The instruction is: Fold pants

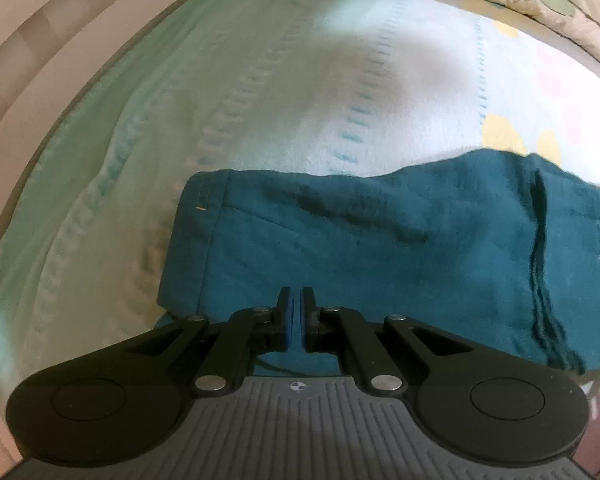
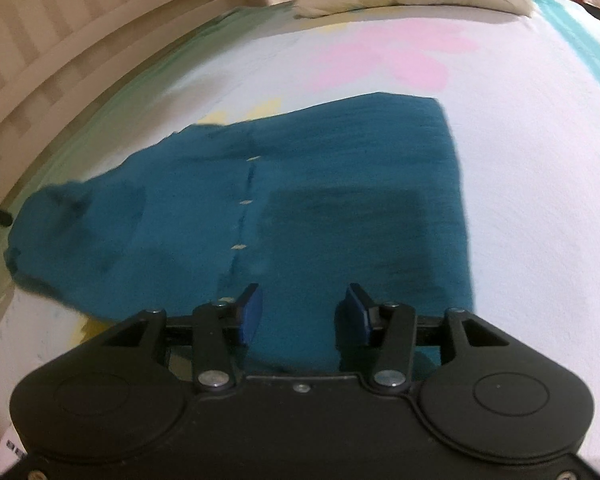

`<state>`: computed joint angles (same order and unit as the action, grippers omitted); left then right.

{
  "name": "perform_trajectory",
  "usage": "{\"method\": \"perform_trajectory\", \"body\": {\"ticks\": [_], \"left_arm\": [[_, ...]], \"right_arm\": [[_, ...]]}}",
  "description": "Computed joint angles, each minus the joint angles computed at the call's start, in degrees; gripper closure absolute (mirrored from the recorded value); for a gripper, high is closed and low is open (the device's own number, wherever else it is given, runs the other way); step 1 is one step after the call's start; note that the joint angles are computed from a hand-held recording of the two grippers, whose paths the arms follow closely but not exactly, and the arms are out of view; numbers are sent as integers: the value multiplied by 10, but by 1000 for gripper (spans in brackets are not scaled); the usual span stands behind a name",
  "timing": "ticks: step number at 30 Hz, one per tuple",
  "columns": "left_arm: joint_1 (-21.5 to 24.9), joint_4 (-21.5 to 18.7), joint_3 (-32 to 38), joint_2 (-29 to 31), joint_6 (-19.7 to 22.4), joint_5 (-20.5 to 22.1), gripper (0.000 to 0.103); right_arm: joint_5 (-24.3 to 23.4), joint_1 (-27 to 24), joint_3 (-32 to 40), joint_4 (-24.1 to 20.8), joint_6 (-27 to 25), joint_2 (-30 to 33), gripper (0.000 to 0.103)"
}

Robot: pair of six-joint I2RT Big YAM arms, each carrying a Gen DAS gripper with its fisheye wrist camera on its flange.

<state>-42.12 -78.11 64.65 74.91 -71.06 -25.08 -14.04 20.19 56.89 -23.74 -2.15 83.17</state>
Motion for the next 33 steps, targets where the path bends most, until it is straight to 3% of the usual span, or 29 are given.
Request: {"method": "perform_trajectory", "body": {"ticks": [3,6,10,12,20,27,30,31,33], "left_arm": [[-13,22,-24,3,-1,-11,99],[-19,57,-56,-5,-10,7,99],[-23,86,-83,4,-14,41,99],[-30,102,-97,2,-26,41,99],[-48,88,-91,17,-43,11,99],[-77,63,-69,51,-127,-25,100],[-85,61,-69,51,-167,-37,99],[-85,64,-72,48,-171,-40,99],[-88,72,-79,38,-175,-44,99]], "right_arm": [[5,14,-4,5,-3,-5,47],[18,33,-5,17,2,-12,49],[27,68,17,21,-10,-3,71],[28,93,44,12,-29,15,72],[49,165,178,-25,-56,135,74],[96,188,273,-65,-15,220,74],[110,189,312,-108,1,255,73],[108,188,304,-89,4,253,73],[119,192,304,-91,-2,254,73]]}}
